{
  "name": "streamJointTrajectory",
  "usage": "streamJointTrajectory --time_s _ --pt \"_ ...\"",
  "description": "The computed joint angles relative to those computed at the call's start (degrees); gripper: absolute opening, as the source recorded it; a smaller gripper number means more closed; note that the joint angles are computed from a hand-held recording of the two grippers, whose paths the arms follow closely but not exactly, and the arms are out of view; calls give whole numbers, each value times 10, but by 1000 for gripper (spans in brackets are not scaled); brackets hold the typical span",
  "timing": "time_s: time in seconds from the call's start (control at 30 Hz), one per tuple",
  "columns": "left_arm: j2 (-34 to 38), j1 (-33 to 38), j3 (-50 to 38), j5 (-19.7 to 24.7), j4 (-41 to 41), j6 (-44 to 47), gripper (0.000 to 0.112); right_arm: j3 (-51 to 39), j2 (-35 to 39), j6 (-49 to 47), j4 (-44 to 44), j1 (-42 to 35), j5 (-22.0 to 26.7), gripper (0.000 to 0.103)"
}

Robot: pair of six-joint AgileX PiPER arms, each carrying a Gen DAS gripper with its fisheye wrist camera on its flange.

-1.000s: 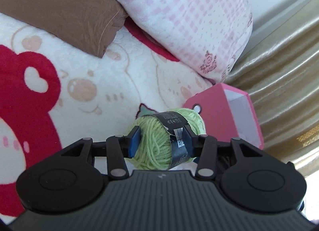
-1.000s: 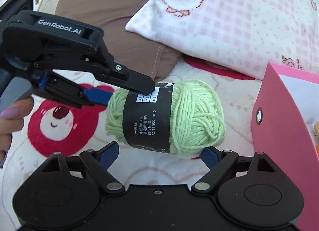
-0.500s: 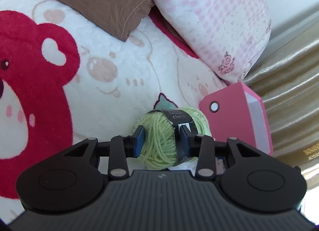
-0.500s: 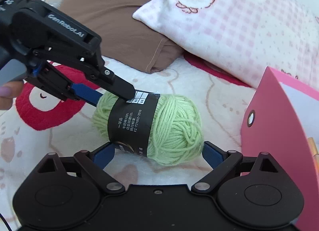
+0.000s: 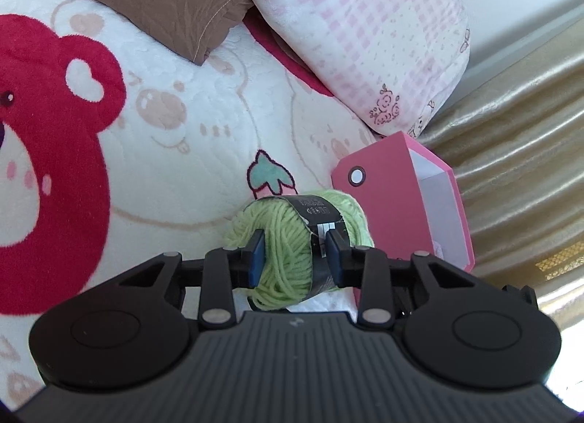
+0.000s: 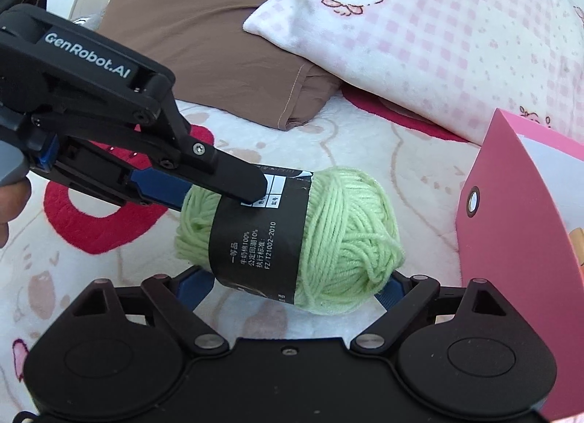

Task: Organize objects
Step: 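Lift the green yarn ball with the left gripper over the pink box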

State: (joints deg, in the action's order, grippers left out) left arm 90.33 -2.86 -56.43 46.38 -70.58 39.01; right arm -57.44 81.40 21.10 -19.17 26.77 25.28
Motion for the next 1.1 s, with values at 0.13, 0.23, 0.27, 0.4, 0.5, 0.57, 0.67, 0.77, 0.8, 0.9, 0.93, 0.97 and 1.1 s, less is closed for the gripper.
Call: streamJointTrajectory --time_s 0.13,0.23,0.27,0.4,0.5,0.57,0.67,0.77,0.8,0.9,0.93,0.97,1.1 --pt "-47 -1 4 31 48 -38 33 6 -49 -28 57 7 46 93" --pt "-88 -13 -1 48 100 -84 33 2 -86 -48 89 14 89 93" --pt "-102 -13 -3 59 114 -99 33 -1 -97 -50 88 20 105 93" --pt "-154 -16 -19 101 159 -156 33 -22 -140 -48 87 45 166 93" --pt "-186 -27 -35 118 180 -193 33 -38 -170 -12 45 79 205 93" --pt "-204 -40 -50 124 197 -220 33 -49 -187 10 17 100 231 93" --pt "-223 -72 -78 125 230 -266 33 -63 -209 35 -13 127 265 93" --pt "-231 -104 -113 135 263 -310 34 -88 -225 45 -25 144 309 93" --pt "-230 -114 -128 141 273 -325 34 -98 -230 46 -29 151 326 93" --pt "-221 -155 -178 156 313 -373 34 -123 -246 35 -18 150 362 93" --pt "-216 -170 -195 160 325 -386 34 -132 -250 26 -10 142 372 93" --pt "-211 -186 -214 164 339 -403 34 -141 -256 15 -2 135 383 93" --pt "-183 -241 -279 178 377 -447 34 -178 -269 -41 39 87 423 93"
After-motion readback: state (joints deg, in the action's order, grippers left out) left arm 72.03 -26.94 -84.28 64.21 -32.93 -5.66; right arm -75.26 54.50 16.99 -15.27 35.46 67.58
